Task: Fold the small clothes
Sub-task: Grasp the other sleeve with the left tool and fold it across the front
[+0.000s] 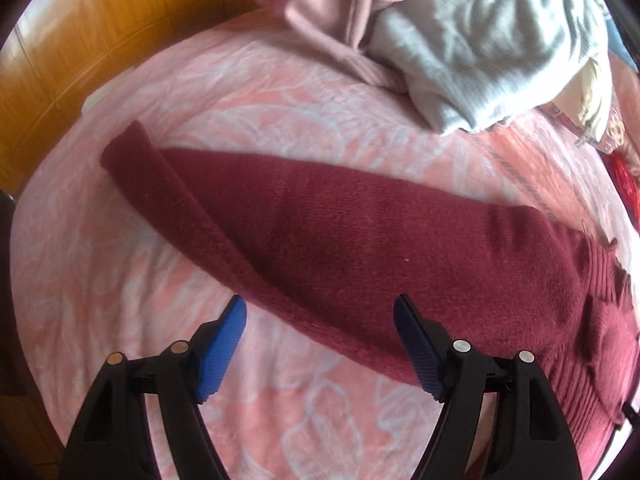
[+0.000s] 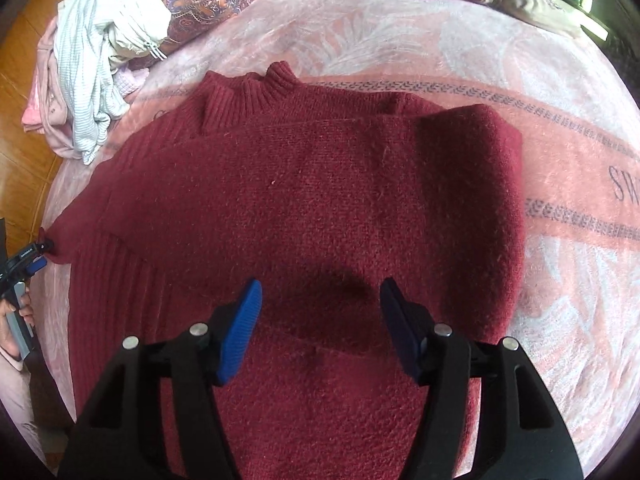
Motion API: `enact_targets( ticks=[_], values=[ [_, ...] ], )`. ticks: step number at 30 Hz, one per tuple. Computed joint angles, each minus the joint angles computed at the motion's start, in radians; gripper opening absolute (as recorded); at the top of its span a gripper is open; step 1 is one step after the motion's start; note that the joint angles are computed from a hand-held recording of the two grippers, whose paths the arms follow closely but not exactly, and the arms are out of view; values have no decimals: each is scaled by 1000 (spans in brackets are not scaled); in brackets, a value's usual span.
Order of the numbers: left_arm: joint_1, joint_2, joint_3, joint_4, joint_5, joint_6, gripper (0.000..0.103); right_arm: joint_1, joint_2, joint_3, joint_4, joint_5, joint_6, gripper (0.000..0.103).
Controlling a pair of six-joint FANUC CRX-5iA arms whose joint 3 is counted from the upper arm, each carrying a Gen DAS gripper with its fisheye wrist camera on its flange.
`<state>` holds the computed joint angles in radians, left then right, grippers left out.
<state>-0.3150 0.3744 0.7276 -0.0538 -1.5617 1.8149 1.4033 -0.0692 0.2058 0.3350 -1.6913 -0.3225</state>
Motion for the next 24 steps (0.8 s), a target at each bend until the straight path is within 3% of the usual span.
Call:
enact_targets(
  ticks=[4,6,9,10,11,18,24],
  values=[
    [44,8,-44,70,65,17,74,3,-10,-23,0,18,-7,62],
    [57,13,-58,92,94,34,66,9,-18,-36,8,26,-8,63],
    [52,7,-59,65,114,41,38,18,-39,-69,22,53,-29,64],
    [56,-1,-72,71,132,42,19,22,-47,-80,28,62,-36,65],
    [64,-16,-97,86,157,50,11,25,-52,-87,32,67,-39,65],
    [74,-121,-224,144,341,110,6,41,-69,-97,38,66,-56,65],
    [29,-152,-239,283,444,43,6,48,-80,-105,45,71,-72,67]
  ],
)
